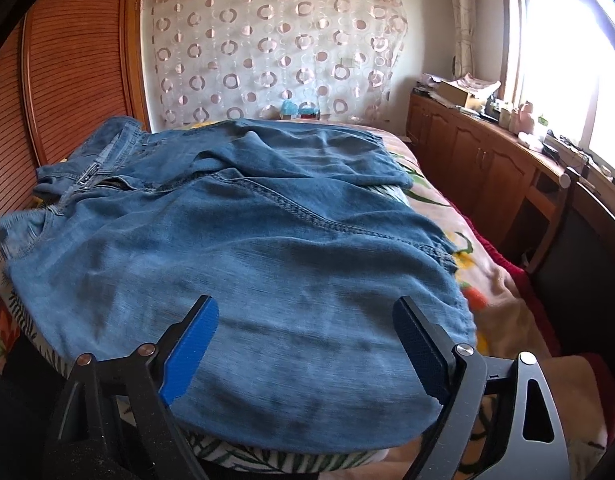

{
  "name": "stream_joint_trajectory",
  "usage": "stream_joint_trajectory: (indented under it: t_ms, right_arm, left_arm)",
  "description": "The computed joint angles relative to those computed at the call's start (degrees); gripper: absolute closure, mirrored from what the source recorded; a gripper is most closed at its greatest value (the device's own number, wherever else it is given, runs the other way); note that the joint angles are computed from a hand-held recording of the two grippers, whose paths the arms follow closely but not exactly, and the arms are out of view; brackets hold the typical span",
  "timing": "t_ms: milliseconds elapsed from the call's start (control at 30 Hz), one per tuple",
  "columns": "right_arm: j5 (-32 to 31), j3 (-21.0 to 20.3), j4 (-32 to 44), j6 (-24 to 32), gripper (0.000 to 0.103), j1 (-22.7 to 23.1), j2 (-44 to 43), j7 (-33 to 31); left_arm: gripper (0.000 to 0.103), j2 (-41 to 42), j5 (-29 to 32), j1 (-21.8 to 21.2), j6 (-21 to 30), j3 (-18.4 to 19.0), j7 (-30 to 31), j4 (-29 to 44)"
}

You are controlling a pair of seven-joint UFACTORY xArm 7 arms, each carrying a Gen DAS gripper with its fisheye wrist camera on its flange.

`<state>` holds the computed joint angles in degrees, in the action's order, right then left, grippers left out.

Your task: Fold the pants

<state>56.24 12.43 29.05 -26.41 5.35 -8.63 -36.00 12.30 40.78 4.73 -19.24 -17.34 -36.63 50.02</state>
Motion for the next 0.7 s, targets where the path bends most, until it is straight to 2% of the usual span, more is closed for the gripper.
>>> stream_joint_trajectory:
  t_ms: [67, 133, 167, 267, 333, 400, 433, 567, 600, 700]
  right_arm:
    - [-0.8, -0.5, -0.6, 1.1, 0.015, 0.1, -1.1, 1.6]
    - [-4.3, -1.5, -1.4, 2.2, 0.015, 0.0, -2.2, 5.1]
    - [-5.3, -1.3, -1.6, 2.4, 0.015, -0.4, -2.5, 6.0]
    - [-7.5, 0.1, -1.4, 2.7, 0.016, -2.1, -2.8, 7.4]
    - [-10.7, -0.1, -2.0, 2.6, 0.016, -2.3, -3.2, 10.1]
    - [-15.2, -1.5, -2.6, 2.8, 0.016, -1.9, -3.8, 13.8]
    - [-18.3, -2.9, -3.0, 2.9, 0.016, -1.3, -4.0, 16.2]
    - [-26.1, -5.1, -3.9, 3.1, 0.017, -0.6, -4.8, 21.9]
    - [-28.4, -5.9, -4.3, 3.1, 0.017, -0.3, -5.0, 23.5]
    - [-39.0, -12.3, -5.4, 3.7, 0.018, 3.7, -5.6, 30.6]
  left_arm:
    - [0.091, -0.1, -0.9, -1.5, 0.6, 0.3, 1.5, 2.0]
    - [0.091, 0.7, -3.4, -4.3, 1.8, 1.5, 5.0, 4.9]
    - [0.092, 1.2, -5.3, -5.8, 2.3, 2.2, 7.2, 6.3]
    - [0.092, 3.5, -7.3, -6.3, 5.1, 0.5, 10.5, 11.9]
    - [0.092, 4.7, -9.7, -9.2, 6.5, 2.2, 13.1, 14.9]
    - [0.092, 6.4, -10.8, -8.9, 8.3, 0.7, 14.9, 18.2]
    - [0.092, 7.7, -11.8, -9.9, 9.4, 1.1, 15.8, 20.6]
    - [0.092, 11.9, -15.2, -16.4, 12.8, 6.3, 18.3, 28.8]
    - [0.092, 13.3, -16.0, -16.9, 13.9, 6.3, 19.1, 31.1]
    - [0.092, 16.1, -18.4, -18.4, 16.3, 7.0, 21.0, 35.3]
